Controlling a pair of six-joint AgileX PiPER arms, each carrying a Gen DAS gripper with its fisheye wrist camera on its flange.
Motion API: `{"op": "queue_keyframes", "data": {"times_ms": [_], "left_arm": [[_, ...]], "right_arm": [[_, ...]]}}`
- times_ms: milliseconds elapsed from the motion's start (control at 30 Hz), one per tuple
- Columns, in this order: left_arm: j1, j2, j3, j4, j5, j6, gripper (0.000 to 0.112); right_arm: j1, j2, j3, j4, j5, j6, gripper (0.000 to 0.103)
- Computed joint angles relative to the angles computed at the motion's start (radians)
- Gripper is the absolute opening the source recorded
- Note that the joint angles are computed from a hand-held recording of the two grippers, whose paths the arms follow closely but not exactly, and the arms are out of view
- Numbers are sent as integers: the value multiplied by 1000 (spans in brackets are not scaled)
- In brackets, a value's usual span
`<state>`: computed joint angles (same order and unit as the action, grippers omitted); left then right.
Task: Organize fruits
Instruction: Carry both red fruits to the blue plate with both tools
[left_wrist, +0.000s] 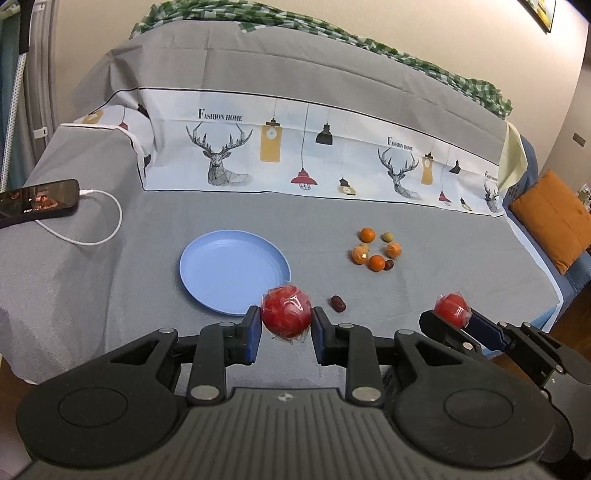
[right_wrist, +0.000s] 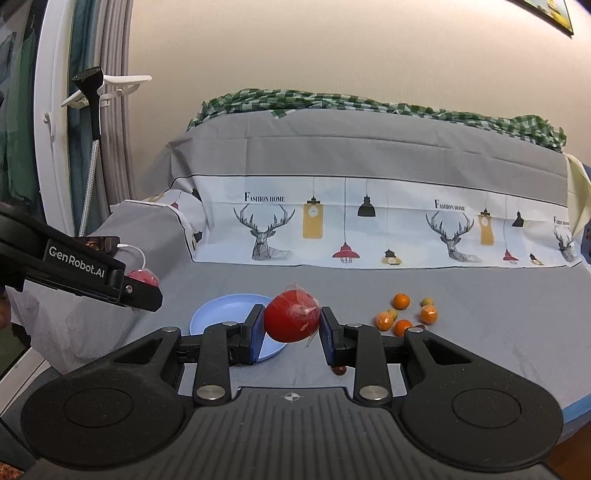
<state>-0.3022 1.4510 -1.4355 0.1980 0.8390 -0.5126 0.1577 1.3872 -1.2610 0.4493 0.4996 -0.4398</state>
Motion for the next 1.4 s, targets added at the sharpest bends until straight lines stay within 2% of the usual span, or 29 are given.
{"op": "queue_keyframes", "data": {"times_ms": [600, 733, 1000, 1133, 1300, 1400], "left_arm": [[91, 52, -26, -37, -1, 37, 32], [106, 73, -50, -46, 20, 54, 32], [166, 120, -90, -56, 49, 69, 32], [208, 190, -149, -96, 62, 128, 32], [235, 353, -295, -128, 67, 196, 32], [253, 464, -408, -158, 97, 239, 32]], "right_arm": [[15, 83, -65, -12, 51, 1, 32], [24, 108, -93, -30, 81, 17, 32], [59, 201, -196, -67, 88, 46, 32], [93, 284, -277, -109, 94, 88, 32], [133, 423, -403, -194, 128, 167, 32], [147, 522, -503, -250, 161, 232, 32]]}}
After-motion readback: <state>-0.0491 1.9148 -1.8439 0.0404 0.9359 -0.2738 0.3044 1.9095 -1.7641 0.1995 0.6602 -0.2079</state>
